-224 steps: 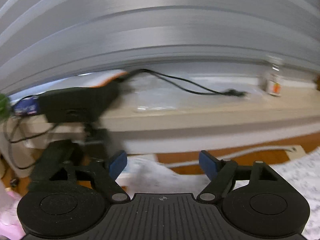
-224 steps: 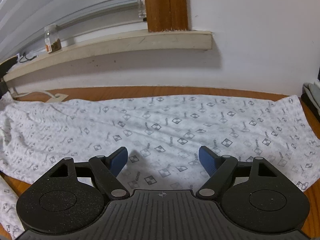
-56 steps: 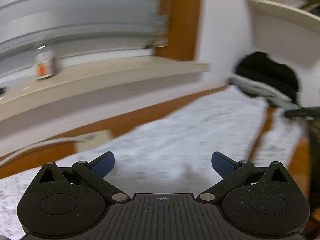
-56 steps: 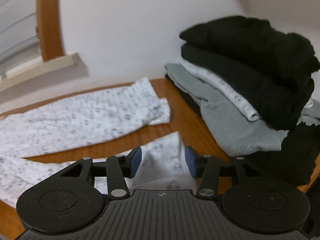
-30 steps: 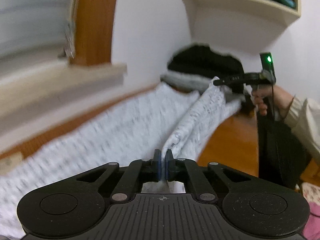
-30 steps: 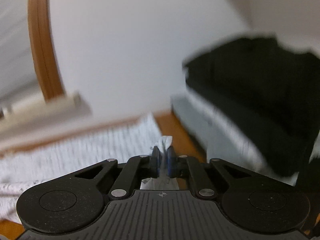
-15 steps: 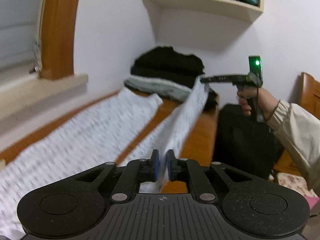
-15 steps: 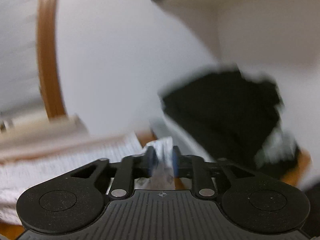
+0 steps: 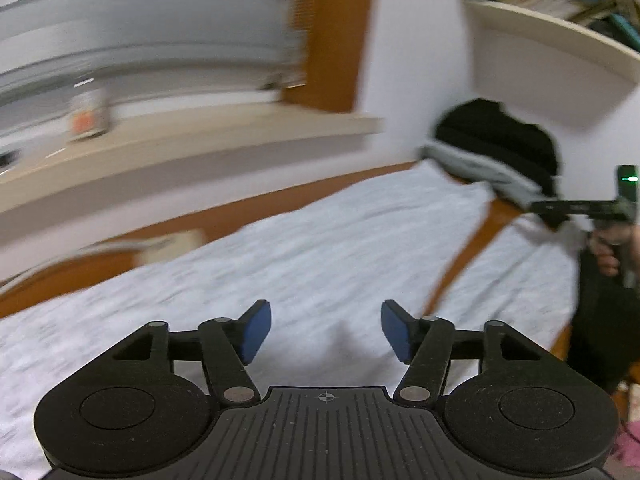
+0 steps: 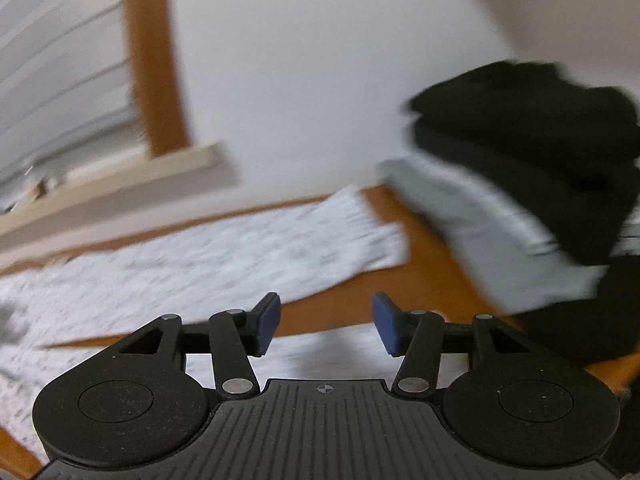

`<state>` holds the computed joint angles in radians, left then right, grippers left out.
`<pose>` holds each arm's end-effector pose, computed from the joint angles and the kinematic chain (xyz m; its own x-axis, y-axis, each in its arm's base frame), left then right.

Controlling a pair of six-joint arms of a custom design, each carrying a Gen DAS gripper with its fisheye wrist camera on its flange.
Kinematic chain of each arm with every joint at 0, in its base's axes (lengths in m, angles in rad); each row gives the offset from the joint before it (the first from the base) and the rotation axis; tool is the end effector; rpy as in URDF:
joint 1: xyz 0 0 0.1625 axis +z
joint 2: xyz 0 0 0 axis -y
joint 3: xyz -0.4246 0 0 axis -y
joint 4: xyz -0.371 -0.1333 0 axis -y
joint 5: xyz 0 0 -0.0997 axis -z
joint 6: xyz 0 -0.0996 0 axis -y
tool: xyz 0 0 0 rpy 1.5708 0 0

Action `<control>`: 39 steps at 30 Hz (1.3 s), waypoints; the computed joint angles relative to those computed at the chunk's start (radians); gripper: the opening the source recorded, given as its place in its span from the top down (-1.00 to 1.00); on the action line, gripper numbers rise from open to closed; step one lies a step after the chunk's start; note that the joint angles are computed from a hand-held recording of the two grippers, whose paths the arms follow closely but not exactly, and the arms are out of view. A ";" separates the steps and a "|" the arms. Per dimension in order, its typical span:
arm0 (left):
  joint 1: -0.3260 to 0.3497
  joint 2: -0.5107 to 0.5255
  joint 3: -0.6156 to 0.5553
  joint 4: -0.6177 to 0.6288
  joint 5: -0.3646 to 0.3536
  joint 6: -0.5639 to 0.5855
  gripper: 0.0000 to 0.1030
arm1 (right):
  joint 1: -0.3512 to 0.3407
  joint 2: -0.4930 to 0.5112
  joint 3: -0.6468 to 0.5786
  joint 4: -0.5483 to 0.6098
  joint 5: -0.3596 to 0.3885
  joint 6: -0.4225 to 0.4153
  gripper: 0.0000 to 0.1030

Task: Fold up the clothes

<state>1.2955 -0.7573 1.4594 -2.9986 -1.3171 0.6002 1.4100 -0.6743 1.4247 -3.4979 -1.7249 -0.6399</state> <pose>-0.0462 -0.7459 0.2086 -0.6912 0.4914 -0.5298 0.7195 0.5360 -0.4416 -0.0007 -0.7416 0.2289 -0.8009 0.0128 0.5986 -0.5196 0.4820 -0.7055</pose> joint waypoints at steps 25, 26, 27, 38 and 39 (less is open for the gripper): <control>0.046 -0.139 0.183 -0.062 0.106 0.034 -0.51 | 0.056 0.096 -0.023 -0.013 -0.097 -0.172 -0.22; 0.046 -0.138 0.173 -0.042 0.099 0.028 -0.51 | 0.055 0.088 -0.012 -0.028 -0.100 -0.179 -0.22; 0.047 -0.139 0.166 -0.025 0.084 0.021 -0.51 | 0.053 0.080 -0.001 -0.042 -0.104 -0.186 -0.22; 0.014 -0.060 0.092 0.016 0.140 0.062 -0.25 | 0.000 0.024 0.013 0.008 -0.123 -0.114 -0.22; 0.014 -0.053 0.083 0.014 0.148 0.066 -0.25 | -0.007 0.023 0.009 0.014 -0.109 -0.102 -0.22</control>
